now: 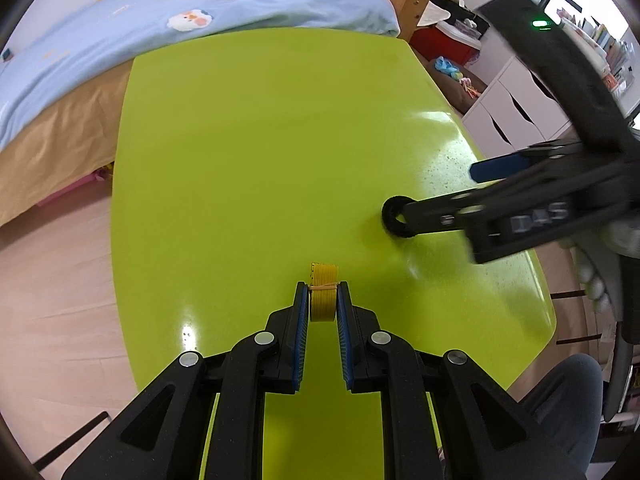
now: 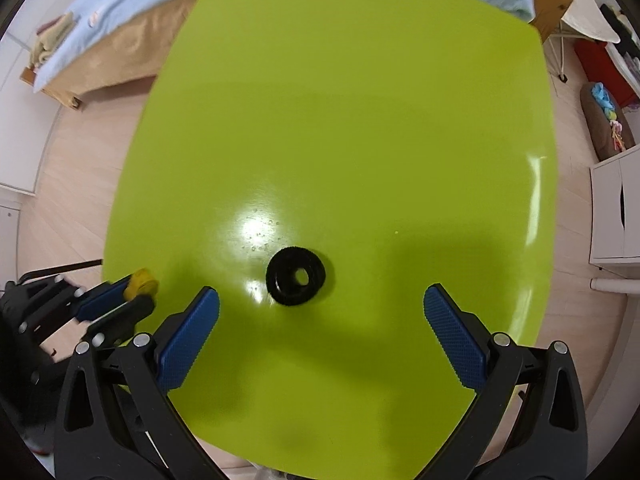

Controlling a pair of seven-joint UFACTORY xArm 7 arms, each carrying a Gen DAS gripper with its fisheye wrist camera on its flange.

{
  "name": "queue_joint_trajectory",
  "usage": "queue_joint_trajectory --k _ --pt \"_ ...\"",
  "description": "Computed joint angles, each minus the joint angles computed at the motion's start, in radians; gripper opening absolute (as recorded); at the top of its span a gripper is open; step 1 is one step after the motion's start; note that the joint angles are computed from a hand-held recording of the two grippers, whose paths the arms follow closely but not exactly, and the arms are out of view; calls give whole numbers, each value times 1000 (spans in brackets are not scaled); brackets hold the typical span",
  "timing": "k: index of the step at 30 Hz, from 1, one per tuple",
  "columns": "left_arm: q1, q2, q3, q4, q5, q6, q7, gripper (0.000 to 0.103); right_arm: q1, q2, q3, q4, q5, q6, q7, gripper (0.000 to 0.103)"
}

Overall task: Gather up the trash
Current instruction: 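Grasp the black scrunchie with the right tool while the left tool holds the sponge, then carry sponge and scrunchie over the wastebasket and release both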

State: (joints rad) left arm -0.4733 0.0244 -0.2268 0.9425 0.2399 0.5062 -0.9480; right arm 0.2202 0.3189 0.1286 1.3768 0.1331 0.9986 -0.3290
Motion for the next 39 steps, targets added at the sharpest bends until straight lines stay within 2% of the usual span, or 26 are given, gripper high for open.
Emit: queue_joint_trajectory --k 2,4,5,7,12,16,18,26,35,39 --pt "1 -5 1 -11 -5 -5 1 13 12 19 1 13 -14 6 15 99" --pt "2 -10 0 -21 -8 -10 -3 13 21 30 2 18 -24 10 28 91" --pt "3 -12 0 -25 -10 -12 -2 13 23 42 2 32 -29 19 29 83" --pt "4 -14 -1 -32 -16 -17 -1 13 29 54 2 40 -39 23 32 79" --pt "5 -14 -2 -39 -25 -24 4 13 34 57 0 32 -56 10 37 55" --pt "5 -14 -3 -42 -30 -25 9 13 34 68 -3 40 -71 -2 35 42" --pt "5 -15 -3 -42 -30 -23 10 13 29 61 -4 31 -71 -16 31 32" --pt "-3 -27 -11 -30 -1 9 -16 13 -19 -45 6 -86 12 -85 -60 30" --pt "-25 -96 -52 -28 81 67 -98 13 -74 -273 -25 -267 170 -146 -260 30" --pt "-35 -139 -86 -20 139 111 -151 13 -63 -406 -42 -364 223 -168 -309 30"
